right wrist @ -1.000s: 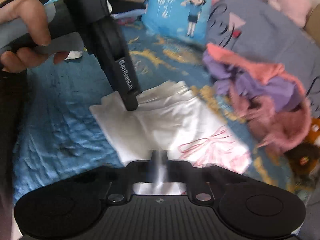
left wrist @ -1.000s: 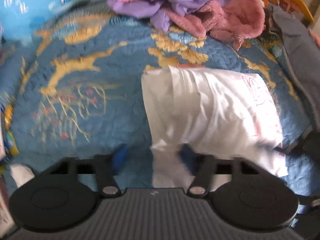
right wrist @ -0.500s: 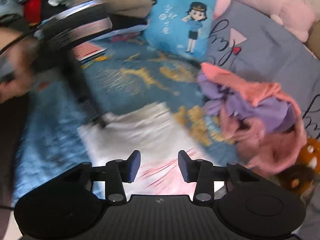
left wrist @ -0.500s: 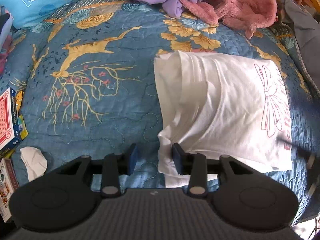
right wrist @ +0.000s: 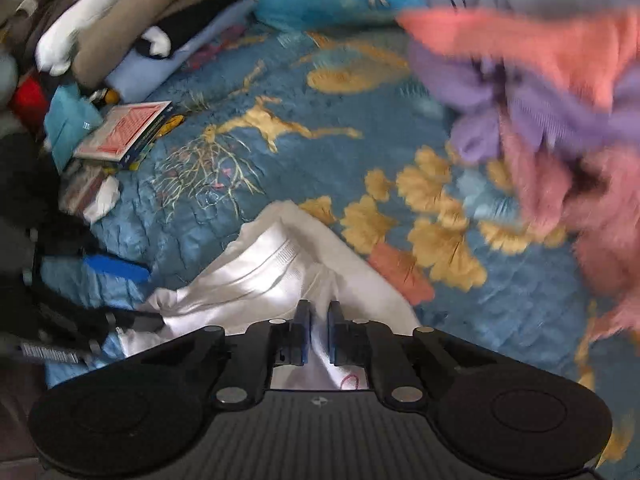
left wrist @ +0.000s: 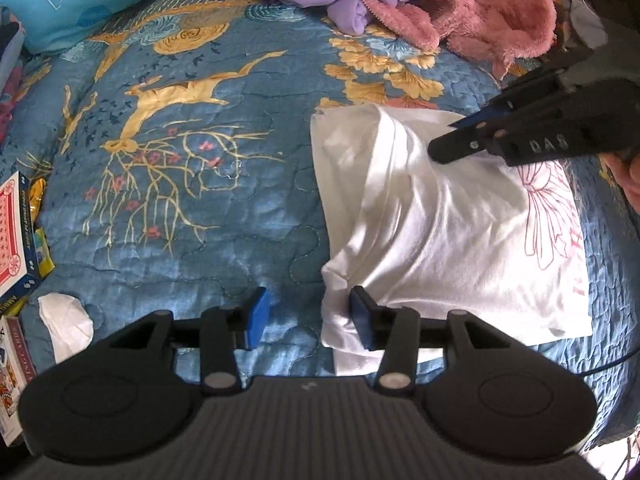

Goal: Fold clothes

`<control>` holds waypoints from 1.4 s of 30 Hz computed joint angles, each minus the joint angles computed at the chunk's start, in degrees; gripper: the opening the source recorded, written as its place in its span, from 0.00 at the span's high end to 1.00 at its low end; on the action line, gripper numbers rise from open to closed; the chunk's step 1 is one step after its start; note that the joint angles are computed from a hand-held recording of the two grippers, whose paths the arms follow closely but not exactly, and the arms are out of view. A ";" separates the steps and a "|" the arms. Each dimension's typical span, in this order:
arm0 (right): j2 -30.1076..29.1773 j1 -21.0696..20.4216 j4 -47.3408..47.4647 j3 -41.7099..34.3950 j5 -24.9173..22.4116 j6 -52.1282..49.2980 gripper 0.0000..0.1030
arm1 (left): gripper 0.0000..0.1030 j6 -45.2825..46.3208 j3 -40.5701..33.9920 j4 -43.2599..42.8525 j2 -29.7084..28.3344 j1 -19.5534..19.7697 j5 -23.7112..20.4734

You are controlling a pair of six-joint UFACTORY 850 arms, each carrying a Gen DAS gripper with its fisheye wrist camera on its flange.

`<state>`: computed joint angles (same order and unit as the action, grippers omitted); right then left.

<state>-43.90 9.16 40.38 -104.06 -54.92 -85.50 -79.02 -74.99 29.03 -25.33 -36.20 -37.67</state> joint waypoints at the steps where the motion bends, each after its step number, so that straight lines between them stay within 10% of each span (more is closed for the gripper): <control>1: 1.75 -0.61 4.37 2.69 2.07 -3.81 0.93 | 0.52 -0.08 0.03 0.08 0.02 -0.01 -0.01; 5: 8.51 -1.60 21.17 14.12 11.11 -19.64 0.93 | 0.48 -0.37 0.13 0.39 0.08 -0.08 -0.09; 9: 8.51 1.07 17.04 16.73 20.75 -17.58 0.92 | 0.45 0.19 -0.39 0.05 -0.38 -0.12 -0.91; 15: 10.65 -3.04 39.03 18.07 17.10 -12.79 0.65 | 0.39 0.26 -0.44 -0.28 -0.44 0.03 -1.40; 24: 23.74 -7.34 33.84 39.08 19.83 -27.91 0.78 | 0.39 0.19 -0.72 0.12 -0.58 -0.12 -1.92; 28: 29.91 -9.81 51.22 49.79 19.80 -47.69 0.74 | 0.39 -0.90 -0.14 0.89 0.10 -0.28 -1.35; 42: 33.37 -3.76 63.50 55.84 24.01 -72.31 0.72 | 0.33 1.82 8.73 -8.55 7.48 3.00 16.13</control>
